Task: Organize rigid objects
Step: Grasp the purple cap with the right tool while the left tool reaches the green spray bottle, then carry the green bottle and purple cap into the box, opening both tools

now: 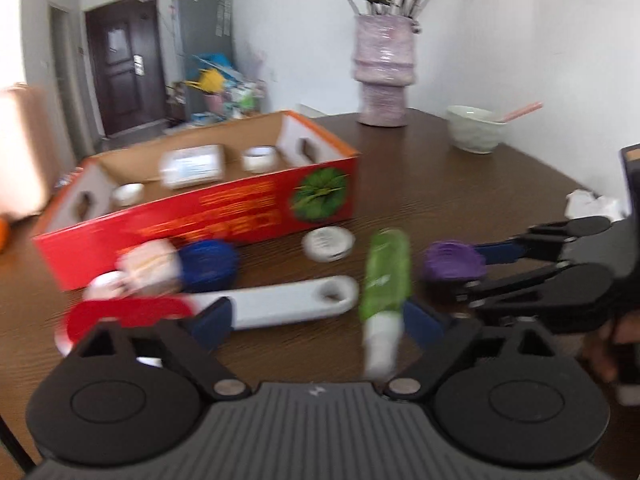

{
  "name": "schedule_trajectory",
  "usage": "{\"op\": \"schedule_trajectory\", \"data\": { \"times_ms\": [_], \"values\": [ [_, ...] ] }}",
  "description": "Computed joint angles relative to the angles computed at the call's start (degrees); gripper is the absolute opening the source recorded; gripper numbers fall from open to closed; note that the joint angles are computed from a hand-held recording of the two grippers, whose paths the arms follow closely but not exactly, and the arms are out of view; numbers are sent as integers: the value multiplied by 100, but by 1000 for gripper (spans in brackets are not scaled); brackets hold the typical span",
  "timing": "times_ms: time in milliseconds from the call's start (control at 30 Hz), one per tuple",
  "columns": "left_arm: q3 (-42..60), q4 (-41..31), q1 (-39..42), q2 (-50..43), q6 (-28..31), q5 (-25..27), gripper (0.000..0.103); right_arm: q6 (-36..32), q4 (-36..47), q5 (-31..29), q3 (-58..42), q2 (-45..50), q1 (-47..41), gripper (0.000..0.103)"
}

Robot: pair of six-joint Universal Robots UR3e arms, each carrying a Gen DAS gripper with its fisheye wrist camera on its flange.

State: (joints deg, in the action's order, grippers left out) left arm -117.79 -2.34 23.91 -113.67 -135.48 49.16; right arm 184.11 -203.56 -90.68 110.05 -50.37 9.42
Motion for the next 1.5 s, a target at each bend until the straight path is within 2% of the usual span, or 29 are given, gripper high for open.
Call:
{"op": "schedule_trajectory", "data": {
  "times_ms": [67, 300, 433, 467, 567, 733, 867, 1067, 1200, 1300, 1433, 1500],
  "values": [
    [492, -240, -350, -243, -220, 205, 72, -35, 8, -118, -78, 62, -43, 53],
    [1908, -1386, -1104, -920, -598, 588, 60, 211, -251, 219, 146, 22, -349, 53],
    [2135, -1656, -1281, -1089, -688, 660, 39, 220, 106, -540, -158, 86, -6, 53],
    [2194, -1781, -1281, -1109, -742, 656, 37, 190, 140, -627, -198, 99, 44, 53],
    [2259, -1807, -1288, -1182, -1034, 734, 37, 191, 122, -600, -171, 88, 26, 53],
    [2014, -1341, -1289, -1161, -1118, 755, 32, 166, 101, -607, -155, 92, 24, 53],
    [1815, -1316, -1220, -982, -1221, 831, 31, 171, 111, -623, -168, 95, 38, 53],
    [686, -948, -696, -185, -972, 436, 31, 131, 102, -651, -164, 92, 39, 53],
    [-276, -731, -29, 563, -729, -6, 31, -31, 109, -1037, -220, 119, 325, 53],
    [-1123, -366, 641, 1199, -502, -289, 31, 83, -139, -1136, 97, -112, 633, 53],
    [-2050, -935, 1796, 2382, 190, -795, 31, 238, -583, -1629, 526, -476, 1292, 53],
    [-2574, -1374, 2510, 3128, 772, -1209, 31, 369, -688, -1885, 721, -686, 1633, 53]
  ]
}}
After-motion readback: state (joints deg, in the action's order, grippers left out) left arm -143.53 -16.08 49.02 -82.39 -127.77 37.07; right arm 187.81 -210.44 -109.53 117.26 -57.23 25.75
